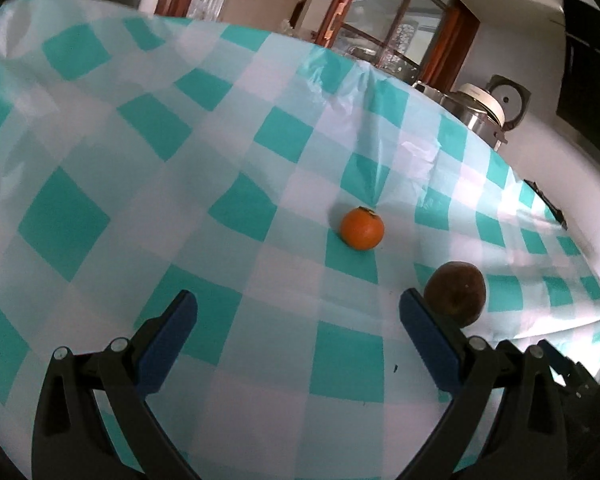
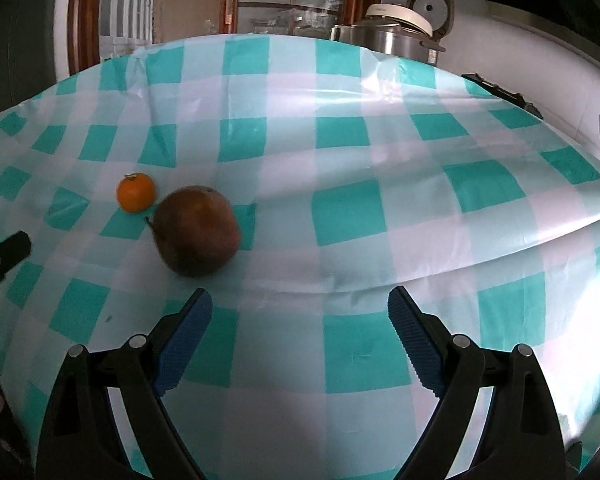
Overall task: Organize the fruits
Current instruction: 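Move both open tools back up to the tangerine and red-brown fruit, then grasp the red-brown fruit with the right tool while the left tool grasps the tangerine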
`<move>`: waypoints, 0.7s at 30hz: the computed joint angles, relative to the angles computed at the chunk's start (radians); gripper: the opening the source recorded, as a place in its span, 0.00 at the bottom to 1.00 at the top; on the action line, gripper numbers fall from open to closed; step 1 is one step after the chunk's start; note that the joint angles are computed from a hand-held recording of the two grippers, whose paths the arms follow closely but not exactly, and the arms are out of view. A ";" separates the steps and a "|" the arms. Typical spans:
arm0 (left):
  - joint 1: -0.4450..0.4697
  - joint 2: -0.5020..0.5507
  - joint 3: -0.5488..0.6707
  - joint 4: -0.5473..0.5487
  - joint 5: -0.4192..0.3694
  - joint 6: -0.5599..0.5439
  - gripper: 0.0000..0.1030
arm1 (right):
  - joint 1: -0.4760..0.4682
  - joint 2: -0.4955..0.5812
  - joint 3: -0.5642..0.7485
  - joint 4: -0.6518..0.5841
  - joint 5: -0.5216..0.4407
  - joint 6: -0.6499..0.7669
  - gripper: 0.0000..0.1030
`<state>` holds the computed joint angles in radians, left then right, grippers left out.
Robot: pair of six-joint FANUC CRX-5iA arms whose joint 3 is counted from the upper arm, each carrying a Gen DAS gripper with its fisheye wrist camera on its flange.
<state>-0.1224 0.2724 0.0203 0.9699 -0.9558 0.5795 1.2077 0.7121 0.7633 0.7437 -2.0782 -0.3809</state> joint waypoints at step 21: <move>0.005 0.013 0.024 -0.037 -0.035 0.051 0.98 | -0.026 -0.033 -0.052 0.014 0.190 0.020 0.84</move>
